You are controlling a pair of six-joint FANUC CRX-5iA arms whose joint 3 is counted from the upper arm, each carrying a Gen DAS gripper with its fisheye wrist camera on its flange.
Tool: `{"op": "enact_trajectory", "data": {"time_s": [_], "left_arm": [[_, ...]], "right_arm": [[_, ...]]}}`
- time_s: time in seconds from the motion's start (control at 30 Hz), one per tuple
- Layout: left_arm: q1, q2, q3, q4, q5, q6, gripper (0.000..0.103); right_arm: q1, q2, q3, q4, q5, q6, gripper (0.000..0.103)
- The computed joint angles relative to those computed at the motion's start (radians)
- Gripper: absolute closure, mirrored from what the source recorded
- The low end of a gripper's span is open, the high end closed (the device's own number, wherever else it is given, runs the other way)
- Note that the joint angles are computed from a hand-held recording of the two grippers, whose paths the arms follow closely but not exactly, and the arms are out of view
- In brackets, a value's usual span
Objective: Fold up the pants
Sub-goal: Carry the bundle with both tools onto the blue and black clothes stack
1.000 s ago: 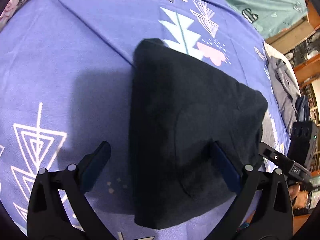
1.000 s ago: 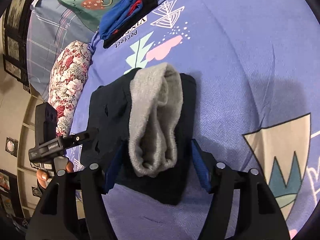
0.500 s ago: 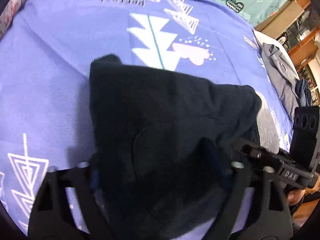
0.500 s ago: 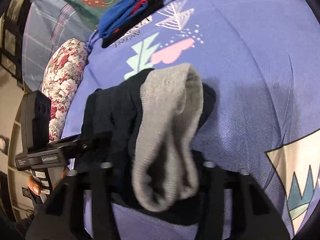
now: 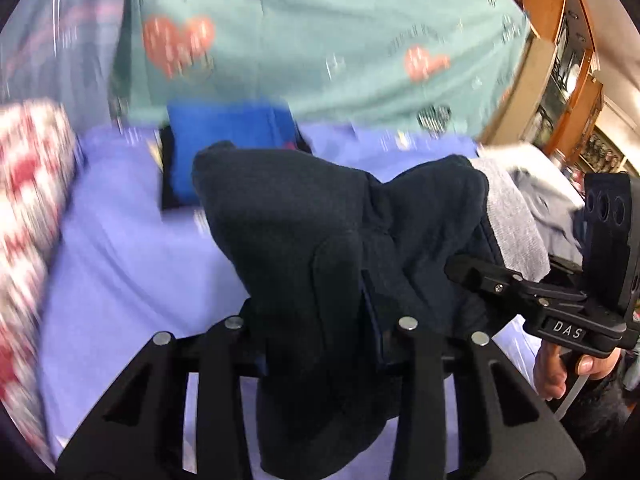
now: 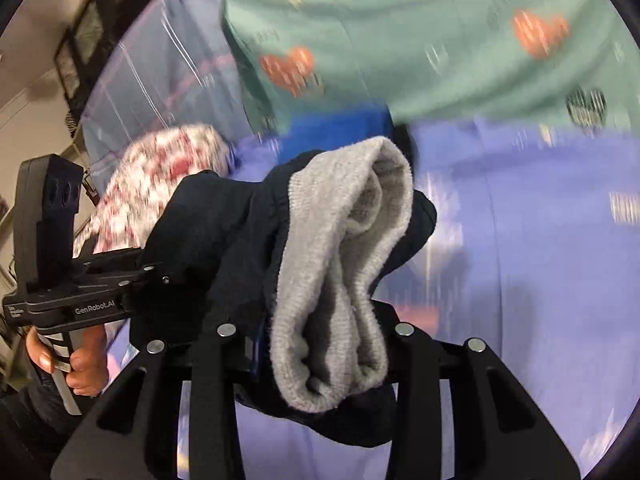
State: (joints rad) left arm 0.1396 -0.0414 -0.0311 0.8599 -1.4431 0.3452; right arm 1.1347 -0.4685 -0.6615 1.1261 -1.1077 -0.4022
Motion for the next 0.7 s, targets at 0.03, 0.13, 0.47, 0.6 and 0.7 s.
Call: {"op": "enact_trajectory", "data": {"time_s": [0.03, 0.13, 0.47, 0.6, 0.7], "left_arm": [[-0.029, 0.030, 0.052, 0.021, 0.049, 0.026, 0.067], [-0.112, 0.152, 0.238, 0.013, 0.153, 0.128, 0.067], [-0.315, 0.634, 0.810, -0.204, 0.274, 0.456, 0.064], [-0.348, 0.595, 0.637, -0.263, 0.521, 0.406, 0.010], [-0.340, 0.619, 0.659, -0.281, 0.494, 0.449, 0.002]], "right_arm": [[-0.071, 0.007, 0.023, 0.013, 0.057, 0.066, 0.064], [-0.311, 0.069, 0.148, -0.061, 0.248, 0.280, 0.063], [-0.784, 0.436, 0.365, -0.178, 0.623, 0.522, 0.059], [-0.823, 0.521, 0.343, -0.027, 0.518, 0.349, 0.016], [-0.841, 0.519, 0.319, -0.020, 0.554, 0.300, 0.003]]}}
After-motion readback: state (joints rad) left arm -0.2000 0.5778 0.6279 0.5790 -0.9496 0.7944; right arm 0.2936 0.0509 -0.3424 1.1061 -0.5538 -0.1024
